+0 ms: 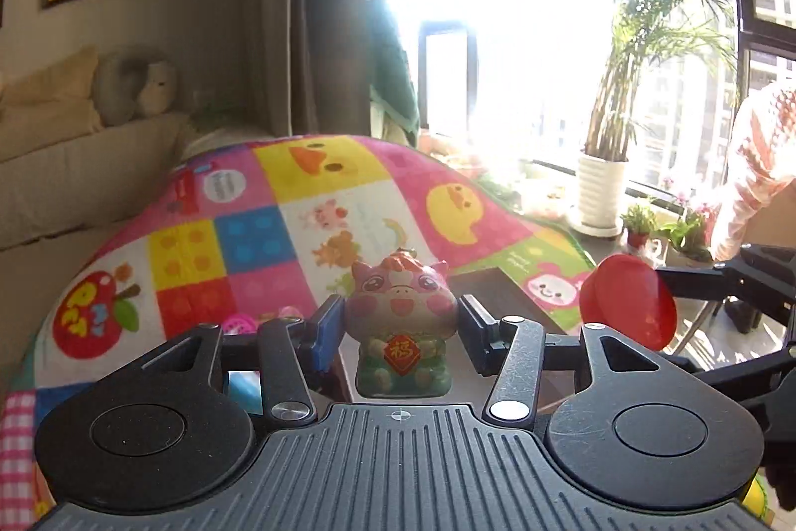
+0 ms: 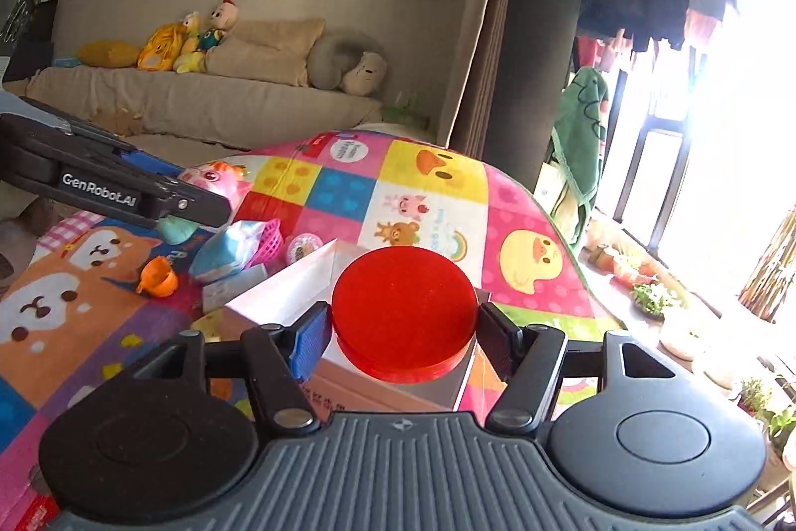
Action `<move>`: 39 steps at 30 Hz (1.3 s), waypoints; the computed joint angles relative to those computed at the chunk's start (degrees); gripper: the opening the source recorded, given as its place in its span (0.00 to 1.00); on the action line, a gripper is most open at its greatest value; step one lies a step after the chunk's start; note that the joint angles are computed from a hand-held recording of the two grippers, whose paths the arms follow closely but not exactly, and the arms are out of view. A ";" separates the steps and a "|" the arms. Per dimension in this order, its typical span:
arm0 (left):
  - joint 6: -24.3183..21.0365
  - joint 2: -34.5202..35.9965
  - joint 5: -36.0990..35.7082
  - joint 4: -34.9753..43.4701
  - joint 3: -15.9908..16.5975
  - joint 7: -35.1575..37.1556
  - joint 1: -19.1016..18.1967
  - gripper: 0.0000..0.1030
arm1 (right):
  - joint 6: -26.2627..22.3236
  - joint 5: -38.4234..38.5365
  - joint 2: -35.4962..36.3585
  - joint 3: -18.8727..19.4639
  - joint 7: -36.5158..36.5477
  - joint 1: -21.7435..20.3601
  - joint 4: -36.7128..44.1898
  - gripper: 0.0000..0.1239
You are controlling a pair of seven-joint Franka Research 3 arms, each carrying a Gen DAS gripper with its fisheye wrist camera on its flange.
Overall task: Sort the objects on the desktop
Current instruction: 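Drop the red disc into the pink box with the right gripper while the left drops the pig figurine in, then grasp the white bottle with red cap with the right gripper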
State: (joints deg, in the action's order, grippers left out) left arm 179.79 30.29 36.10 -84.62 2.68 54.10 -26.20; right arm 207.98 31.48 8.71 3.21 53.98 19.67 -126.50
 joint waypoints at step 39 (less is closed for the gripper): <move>0.09 -5.55 39.31 -20.35 28.56 -56.35 -13.72 0.98 | -36.74 7.33 19.90 -17.87 1.88 11.92 39.05 0.64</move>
State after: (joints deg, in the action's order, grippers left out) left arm 179.88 24.73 75.42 -104.97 31.24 -2.25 -39.92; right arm 171.24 38.82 28.61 -14.65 55.86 31.58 -87.45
